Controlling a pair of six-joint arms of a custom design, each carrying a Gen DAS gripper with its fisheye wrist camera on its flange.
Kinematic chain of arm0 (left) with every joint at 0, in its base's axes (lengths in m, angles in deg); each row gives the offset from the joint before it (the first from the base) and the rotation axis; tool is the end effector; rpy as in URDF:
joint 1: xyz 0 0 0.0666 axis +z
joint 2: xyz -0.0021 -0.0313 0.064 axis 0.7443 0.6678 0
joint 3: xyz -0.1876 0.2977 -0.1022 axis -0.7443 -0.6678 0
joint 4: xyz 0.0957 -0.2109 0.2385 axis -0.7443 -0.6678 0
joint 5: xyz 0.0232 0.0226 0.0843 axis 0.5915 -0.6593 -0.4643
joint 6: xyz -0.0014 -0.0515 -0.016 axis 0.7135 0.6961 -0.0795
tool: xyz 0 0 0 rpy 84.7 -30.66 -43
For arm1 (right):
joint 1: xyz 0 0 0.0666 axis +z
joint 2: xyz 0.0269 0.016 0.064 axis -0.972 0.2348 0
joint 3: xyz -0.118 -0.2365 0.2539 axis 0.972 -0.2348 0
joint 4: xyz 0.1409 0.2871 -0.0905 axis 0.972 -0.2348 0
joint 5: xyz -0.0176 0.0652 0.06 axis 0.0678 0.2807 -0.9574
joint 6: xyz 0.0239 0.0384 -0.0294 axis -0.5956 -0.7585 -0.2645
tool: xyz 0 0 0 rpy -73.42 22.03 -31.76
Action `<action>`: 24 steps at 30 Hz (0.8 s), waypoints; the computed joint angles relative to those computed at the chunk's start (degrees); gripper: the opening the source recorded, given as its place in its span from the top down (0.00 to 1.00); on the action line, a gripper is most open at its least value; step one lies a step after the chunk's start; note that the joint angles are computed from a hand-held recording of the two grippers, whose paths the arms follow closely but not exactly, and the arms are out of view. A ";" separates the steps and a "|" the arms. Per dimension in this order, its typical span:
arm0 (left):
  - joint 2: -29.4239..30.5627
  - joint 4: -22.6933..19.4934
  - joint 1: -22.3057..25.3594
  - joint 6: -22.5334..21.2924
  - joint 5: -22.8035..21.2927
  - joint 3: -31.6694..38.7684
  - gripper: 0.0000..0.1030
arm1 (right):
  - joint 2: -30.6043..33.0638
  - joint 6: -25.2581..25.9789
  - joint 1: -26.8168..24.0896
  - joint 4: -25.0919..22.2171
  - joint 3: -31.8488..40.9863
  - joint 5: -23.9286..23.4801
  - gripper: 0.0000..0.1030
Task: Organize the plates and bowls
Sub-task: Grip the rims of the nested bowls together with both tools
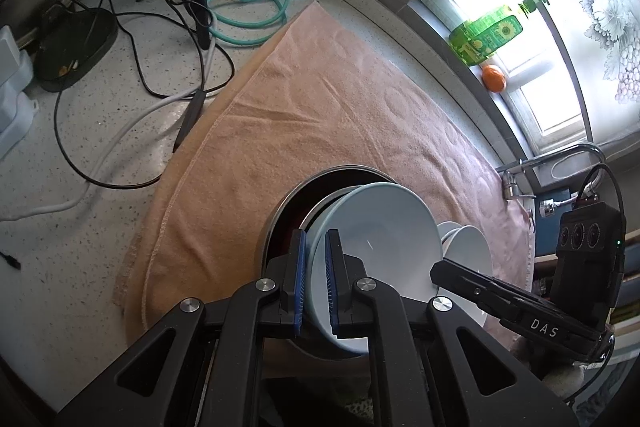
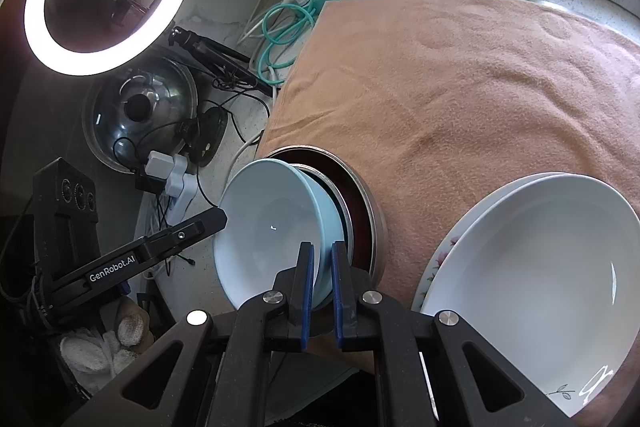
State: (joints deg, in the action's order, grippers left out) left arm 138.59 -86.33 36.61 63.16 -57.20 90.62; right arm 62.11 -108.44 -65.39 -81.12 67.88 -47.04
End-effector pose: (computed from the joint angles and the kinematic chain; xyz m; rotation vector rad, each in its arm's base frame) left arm 0.5571 -0.1307 0.3318 0.2772 2.7946 -0.7463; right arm 0.4890 0.1094 0.3273 0.3906 2.6553 0.8033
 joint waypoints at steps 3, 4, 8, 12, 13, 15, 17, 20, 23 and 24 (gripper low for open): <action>0.05 0.11 -0.09 0.09 -0.09 -0.08 0.92 | 0.17 -0.02 0.00 -0.04 0.02 0.09 0.91; 0.11 0.07 -0.10 0.10 -0.10 -0.07 0.92 | 0.21 -0.02 -0.02 -0.01 0.01 0.11 0.91; 0.09 0.36 -0.20 0.07 -0.29 -0.17 0.92 | 0.56 0.44 0.29 -0.18 0.24 0.82 0.91; 0.25 0.33 -0.18 0.04 -0.20 0.07 0.92 | 0.73 1.03 0.51 -0.36 0.53 1.61 0.91; 0.26 0.30 -0.19 0.03 -0.14 0.10 0.92 | 0.74 1.11 0.44 -0.33 0.48 1.55 0.91; 0.23 0.29 -0.19 -0.14 -0.13 0.04 0.92 | 0.91 1.25 0.41 -0.58 0.66 1.40 0.90; 0.27 0.21 -0.11 -0.06 0.03 0.06 0.92 | 1.09 1.44 0.37 -0.84 0.81 1.29 0.90; 0.21 0.36 -0.05 0.05 -0.38 -0.01 0.92 | 0.98 1.59 0.50 -0.73 0.72 1.58 0.90; -0.16 0.74 -0.03 -0.13 -0.67 -0.45 0.92 | 0.52 1.82 0.65 -0.37 0.60 2.27 0.90; -0.22 0.74 0.00 -0.11 -0.67 -0.46 0.92 | 0.27 1.88 0.61 -0.21 0.49 2.44 0.90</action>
